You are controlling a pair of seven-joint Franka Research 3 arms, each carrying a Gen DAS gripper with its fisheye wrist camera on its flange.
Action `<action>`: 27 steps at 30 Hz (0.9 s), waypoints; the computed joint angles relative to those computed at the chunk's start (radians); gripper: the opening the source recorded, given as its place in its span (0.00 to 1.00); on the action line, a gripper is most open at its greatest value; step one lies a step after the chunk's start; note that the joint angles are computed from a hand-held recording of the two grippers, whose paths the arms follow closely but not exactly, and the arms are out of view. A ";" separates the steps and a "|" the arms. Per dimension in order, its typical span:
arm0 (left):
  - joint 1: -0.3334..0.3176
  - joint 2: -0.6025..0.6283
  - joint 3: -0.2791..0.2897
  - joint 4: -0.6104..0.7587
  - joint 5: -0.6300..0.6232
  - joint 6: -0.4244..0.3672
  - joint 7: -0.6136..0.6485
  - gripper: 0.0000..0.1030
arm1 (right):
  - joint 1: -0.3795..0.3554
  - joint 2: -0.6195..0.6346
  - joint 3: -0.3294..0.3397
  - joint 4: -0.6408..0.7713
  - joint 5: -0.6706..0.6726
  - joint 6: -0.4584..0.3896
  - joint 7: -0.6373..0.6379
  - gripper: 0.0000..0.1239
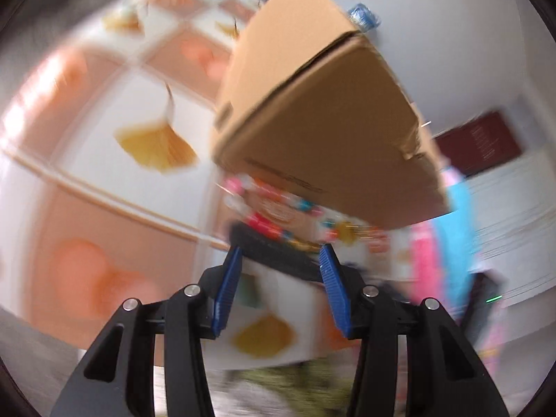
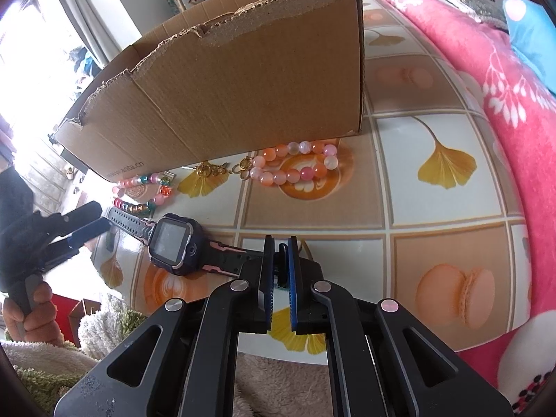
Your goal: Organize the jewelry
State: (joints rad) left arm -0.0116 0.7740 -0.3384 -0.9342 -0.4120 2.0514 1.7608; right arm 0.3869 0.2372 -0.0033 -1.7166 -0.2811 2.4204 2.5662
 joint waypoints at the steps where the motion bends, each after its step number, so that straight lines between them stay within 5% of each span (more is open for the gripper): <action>1: -0.024 -0.031 0.028 -0.038 0.053 0.044 0.024 0.44 | 0.000 0.002 0.000 0.003 0.001 -0.002 -0.001 0.04; 3: -0.067 -0.075 0.068 -0.098 0.159 0.123 0.068 0.44 | 0.001 0.002 0.000 0.003 0.000 -0.002 -0.001 0.04; 12: -0.099 -0.083 0.066 -0.116 0.281 0.147 0.153 0.44 | 0.007 0.013 -0.002 0.022 -0.006 -0.016 0.006 0.04; 21: -0.020 -0.101 -0.015 -0.147 0.094 0.138 0.203 0.42 | 0.008 0.020 -0.003 0.042 0.001 -0.029 -0.003 0.04; 27: 0.011 -0.072 -0.047 -0.094 -0.032 0.052 0.246 0.42 | 0.010 0.021 -0.004 0.044 -0.002 -0.031 0.002 0.05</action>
